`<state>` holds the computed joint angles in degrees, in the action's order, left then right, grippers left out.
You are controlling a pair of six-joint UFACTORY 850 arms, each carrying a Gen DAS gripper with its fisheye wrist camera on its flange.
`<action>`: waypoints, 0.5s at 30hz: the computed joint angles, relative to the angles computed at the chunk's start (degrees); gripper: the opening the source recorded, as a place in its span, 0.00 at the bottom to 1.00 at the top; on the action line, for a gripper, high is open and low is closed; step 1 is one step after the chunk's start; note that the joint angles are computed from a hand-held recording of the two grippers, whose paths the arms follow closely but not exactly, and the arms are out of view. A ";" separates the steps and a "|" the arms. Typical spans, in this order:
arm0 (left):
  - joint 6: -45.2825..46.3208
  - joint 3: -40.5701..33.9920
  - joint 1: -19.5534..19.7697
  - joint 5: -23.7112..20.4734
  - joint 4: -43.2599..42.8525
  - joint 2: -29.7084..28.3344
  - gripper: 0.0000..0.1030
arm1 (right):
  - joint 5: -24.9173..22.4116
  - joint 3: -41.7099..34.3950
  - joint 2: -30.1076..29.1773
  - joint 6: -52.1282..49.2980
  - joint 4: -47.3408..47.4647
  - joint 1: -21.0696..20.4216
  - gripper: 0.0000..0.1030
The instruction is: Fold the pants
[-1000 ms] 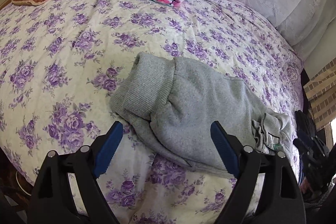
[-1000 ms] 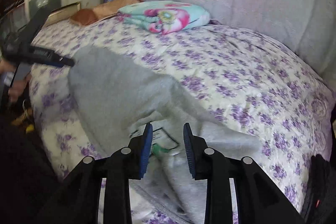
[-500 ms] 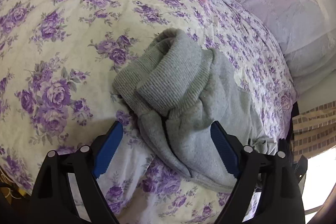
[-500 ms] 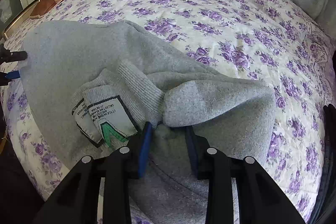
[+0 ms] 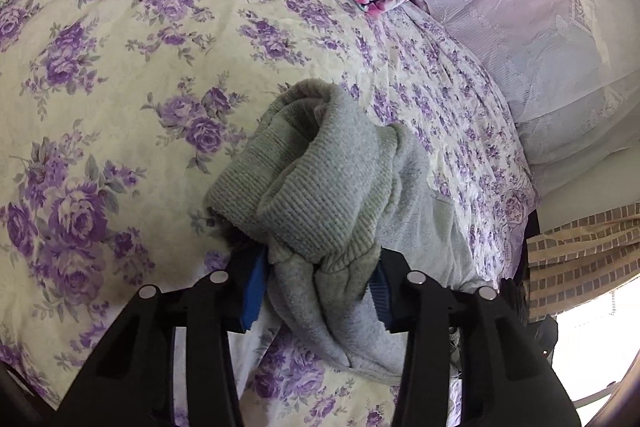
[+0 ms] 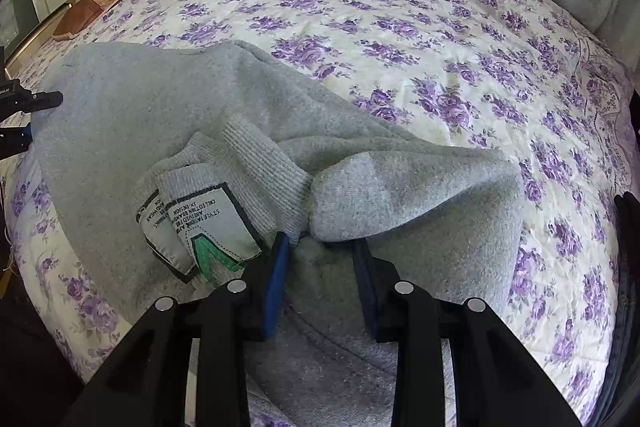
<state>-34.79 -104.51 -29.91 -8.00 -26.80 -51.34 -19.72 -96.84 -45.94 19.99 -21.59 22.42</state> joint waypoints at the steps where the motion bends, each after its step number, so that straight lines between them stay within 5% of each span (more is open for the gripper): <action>1: -2.94 -0.14 -0.21 0.15 3.84 0.27 0.39 | 0.13 0.18 0.11 0.32 -0.37 0.01 0.32; 5: -19.43 -2.76 -1.19 -2.14 24.61 0.26 0.38 | 1.71 2.20 1.64 4.51 -5.16 0.16 0.37; 15: -21.15 -6.72 -1.39 -6.79 27.89 -0.99 0.38 | 1.85 6.36 5.36 4.85 -6.45 0.21 0.47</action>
